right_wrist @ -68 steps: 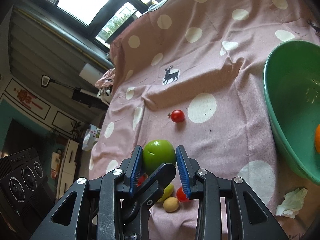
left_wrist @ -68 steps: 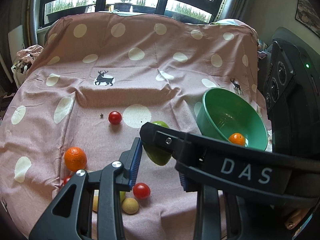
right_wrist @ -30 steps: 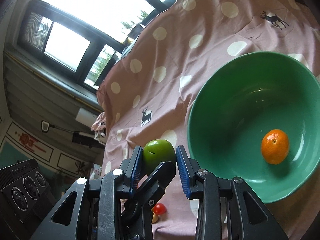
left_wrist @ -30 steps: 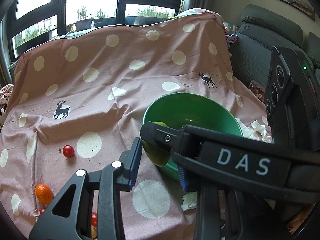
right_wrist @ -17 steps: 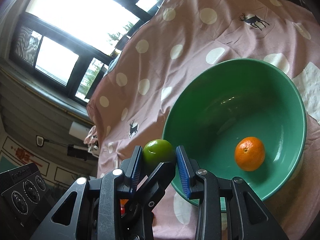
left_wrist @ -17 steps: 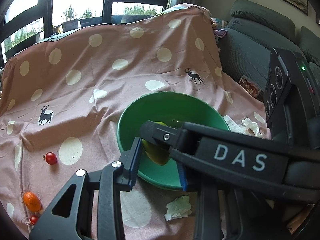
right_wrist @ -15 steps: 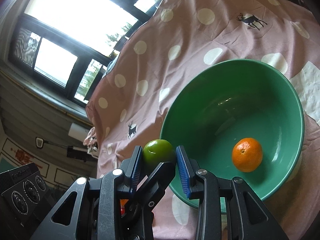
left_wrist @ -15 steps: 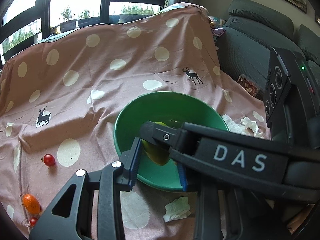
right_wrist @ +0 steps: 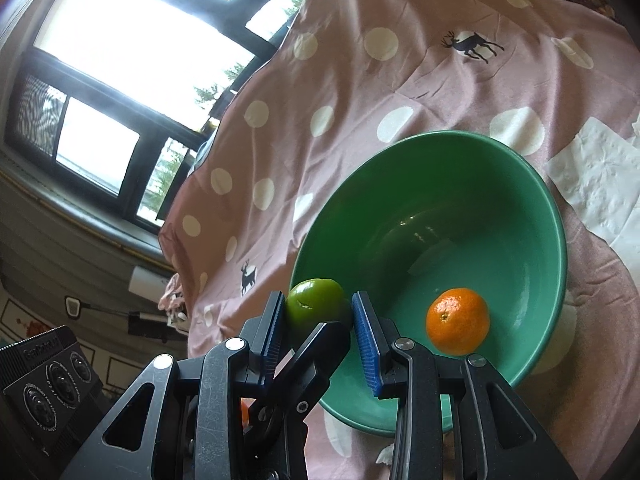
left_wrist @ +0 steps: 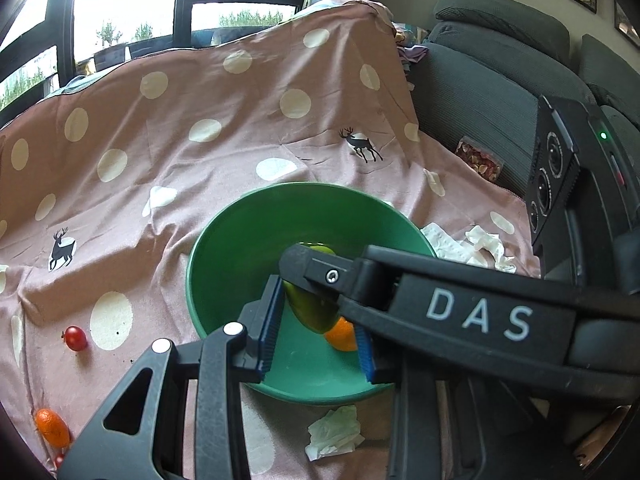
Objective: Organize fruits
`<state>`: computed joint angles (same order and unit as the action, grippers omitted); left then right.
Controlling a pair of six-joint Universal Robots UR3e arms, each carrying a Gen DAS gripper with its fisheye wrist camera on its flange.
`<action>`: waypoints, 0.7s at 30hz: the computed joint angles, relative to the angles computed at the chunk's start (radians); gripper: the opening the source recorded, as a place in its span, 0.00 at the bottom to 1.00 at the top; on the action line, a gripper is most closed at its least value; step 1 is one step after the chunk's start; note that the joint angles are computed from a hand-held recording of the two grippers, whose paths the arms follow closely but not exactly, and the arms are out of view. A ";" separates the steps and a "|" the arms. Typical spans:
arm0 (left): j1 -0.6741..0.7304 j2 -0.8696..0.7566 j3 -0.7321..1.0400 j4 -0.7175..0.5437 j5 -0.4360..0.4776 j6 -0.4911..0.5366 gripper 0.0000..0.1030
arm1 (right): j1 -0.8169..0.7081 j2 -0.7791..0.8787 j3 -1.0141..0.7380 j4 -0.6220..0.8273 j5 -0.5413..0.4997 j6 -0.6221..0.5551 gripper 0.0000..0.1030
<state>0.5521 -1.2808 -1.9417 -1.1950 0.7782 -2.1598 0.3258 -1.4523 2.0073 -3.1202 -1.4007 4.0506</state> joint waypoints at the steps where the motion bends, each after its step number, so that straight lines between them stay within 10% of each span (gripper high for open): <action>1: -0.007 -0.005 0.002 0.005 0.001 -0.002 0.30 | -0.004 -0.004 0.007 -0.002 0.000 0.003 0.37; 21: -0.086 -0.118 0.059 -0.040 -0.016 0.018 0.30 | -0.033 -0.064 0.057 0.076 -0.061 0.046 0.37</action>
